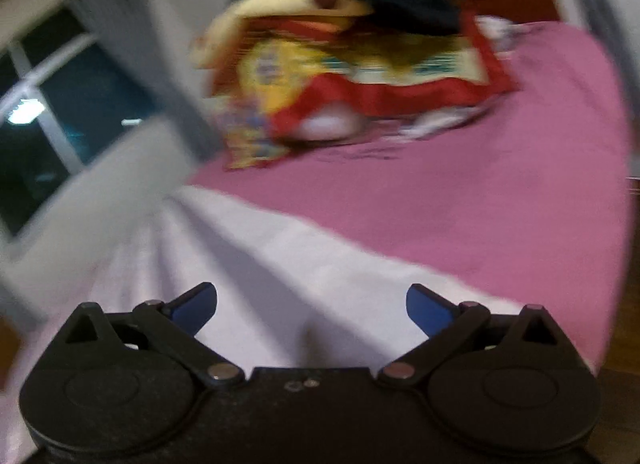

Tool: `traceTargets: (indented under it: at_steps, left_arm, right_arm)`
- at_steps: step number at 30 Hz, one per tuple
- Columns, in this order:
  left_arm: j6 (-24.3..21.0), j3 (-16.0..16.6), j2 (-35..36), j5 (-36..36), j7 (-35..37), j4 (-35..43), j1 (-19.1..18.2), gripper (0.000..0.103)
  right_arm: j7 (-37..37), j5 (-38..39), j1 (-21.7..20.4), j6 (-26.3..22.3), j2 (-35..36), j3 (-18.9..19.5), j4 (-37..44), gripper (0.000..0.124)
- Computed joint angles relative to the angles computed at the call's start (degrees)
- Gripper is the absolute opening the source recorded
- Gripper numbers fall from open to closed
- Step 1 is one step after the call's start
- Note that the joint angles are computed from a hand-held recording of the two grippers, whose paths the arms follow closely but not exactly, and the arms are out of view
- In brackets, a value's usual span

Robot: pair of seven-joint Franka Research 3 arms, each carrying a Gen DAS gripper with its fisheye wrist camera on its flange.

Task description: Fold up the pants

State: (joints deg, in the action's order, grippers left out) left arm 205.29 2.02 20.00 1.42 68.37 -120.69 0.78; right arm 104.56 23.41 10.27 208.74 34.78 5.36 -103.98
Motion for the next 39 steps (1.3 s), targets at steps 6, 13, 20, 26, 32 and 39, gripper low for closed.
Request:
traceTargets:
  at_steps: [6,13,20,26,32,39]
  left_arm:
    - [-0.8,-0.3,-4.6,0.8,0.6,-8.3,2.6,0.088]
    - [-6.8,4.6,1.2,-1.8,6.0,-0.1,-3.8,0.088]
    - [-4.5,5.3,4.4,-3.0,6.7,2.2,-5.0,0.088]
    - [-2.9,3.4,5.5,-1.7,5.4,2.5,-3.1,0.089]
    - [-2.5,2.8,5.9,-1.0,4.4,2.8,-2.4,0.090]
    - [-2.7,4.6,6.3,-3.2,5.6,3.2,-4.8,0.090]
  right_arm:
    - [14.9,-38.3,-19.1,-0.7,2.7,19.5,0.0,0.097]
    - [15.3,-56.7,-31.2,-16.5,13.7,40.4,8.5,0.070]
    - [9.8,-52.4,-29.0,-28.1,18.4,43.5,15.6,0.066]
    - [13.6,-44.5,-15.7,-17.5,11.0,25.5,13.6,0.052]
    - [11.0,-34.4,-4.7,-11.4,7.1,12.5,11.9,0.049]
    - [5.5,-33.5,-16.6,-24.2,13.4,30.0,18.1,0.050]
